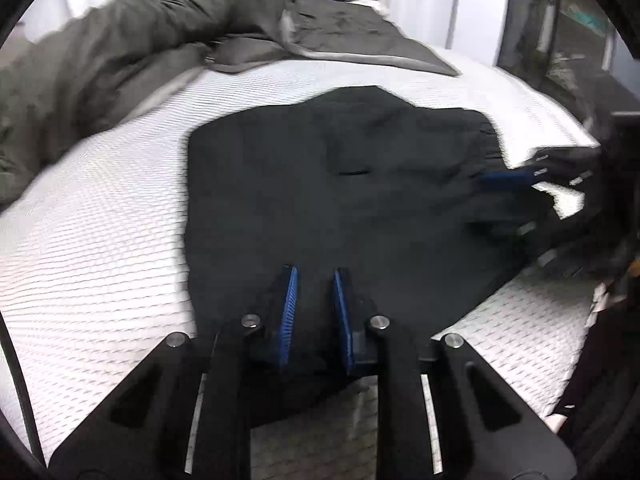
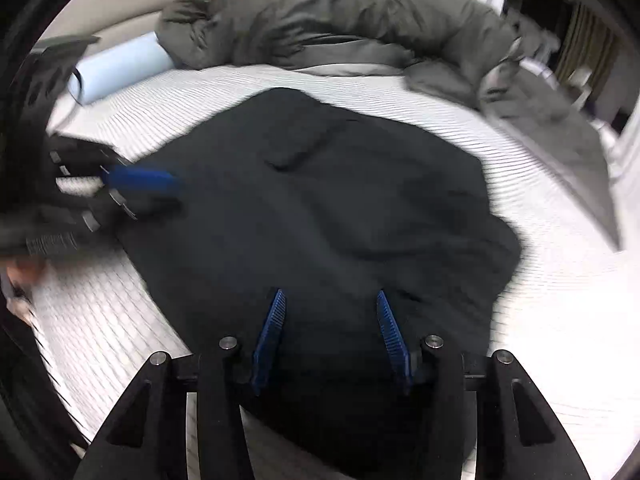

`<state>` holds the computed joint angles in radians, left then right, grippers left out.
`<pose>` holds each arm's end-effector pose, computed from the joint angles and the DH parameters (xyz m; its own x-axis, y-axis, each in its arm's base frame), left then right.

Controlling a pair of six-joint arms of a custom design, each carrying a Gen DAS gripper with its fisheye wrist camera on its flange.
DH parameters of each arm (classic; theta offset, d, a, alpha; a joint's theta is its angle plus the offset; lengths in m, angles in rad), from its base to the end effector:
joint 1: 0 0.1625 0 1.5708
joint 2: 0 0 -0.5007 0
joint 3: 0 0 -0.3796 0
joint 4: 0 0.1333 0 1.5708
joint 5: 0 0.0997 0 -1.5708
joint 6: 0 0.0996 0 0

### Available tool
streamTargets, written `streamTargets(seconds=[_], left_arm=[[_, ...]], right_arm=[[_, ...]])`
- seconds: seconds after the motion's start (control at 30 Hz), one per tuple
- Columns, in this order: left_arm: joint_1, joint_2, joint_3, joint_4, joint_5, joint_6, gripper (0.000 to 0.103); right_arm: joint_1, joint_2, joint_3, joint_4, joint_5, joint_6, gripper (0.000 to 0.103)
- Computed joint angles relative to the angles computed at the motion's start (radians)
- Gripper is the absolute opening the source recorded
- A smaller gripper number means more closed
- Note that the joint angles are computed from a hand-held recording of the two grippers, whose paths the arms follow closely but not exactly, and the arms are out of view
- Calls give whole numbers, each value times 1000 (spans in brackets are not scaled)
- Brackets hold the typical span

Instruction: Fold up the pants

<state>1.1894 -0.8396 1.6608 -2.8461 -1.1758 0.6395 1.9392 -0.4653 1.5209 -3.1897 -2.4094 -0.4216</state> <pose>-0.1098 -0.7348 0.2185 -0.5382 0.6477 -0.5393 0.8172 0.5577 -0.1456 0.3269 -0.6824 0.0538 -0.5749 -0.2044 0.7923 -0.5916 0.7728 -0.2299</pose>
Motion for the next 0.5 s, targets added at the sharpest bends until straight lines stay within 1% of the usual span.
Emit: streamTargets(seconds=[0.13, 0.17, 0.2, 0.27, 0.3, 0.33, 0.4, 0.43, 0.47, 0.5], left_arm=[[6, -24, 23, -22, -4, 2, 18], [2, -34, 29, -30, -3, -5, 18], [1, -36, 18, -21, -17, -9, 19], [3, -43, 0, -1, -86, -9, 25], [-1, -35, -16, 15, -96, -6, 30], [-8, -19, -35, 30, -85, -2, 30], [-19, 24, -88, 95, -51, -6, 30], [-16, 45, -120, 147, -33, -21, 30], [-16, 61, -139, 171, -24, -26, 30], [-14, 63, -138, 173, -24, -28, 30]], right_arm=[[-9, -49, 77, -74, 37, -4, 51], [-12, -55, 85, -90, 60, 3, 53], [-14, -65, 95, -102, 83, 19, 54], [-23, -83, 96, -102, 169, 69, 54], [-25, -76, 73, -87, 197, 90, 54], [-29, -64, 44, -61, 213, 112, 54], [-28, -11, -56, 21, 191, 120, 54], [-29, 10, -94, 66, 176, 118, 54], [-28, 25, -121, 114, 155, 126, 54], [-27, 46, -158, 169, 115, 129, 54]])
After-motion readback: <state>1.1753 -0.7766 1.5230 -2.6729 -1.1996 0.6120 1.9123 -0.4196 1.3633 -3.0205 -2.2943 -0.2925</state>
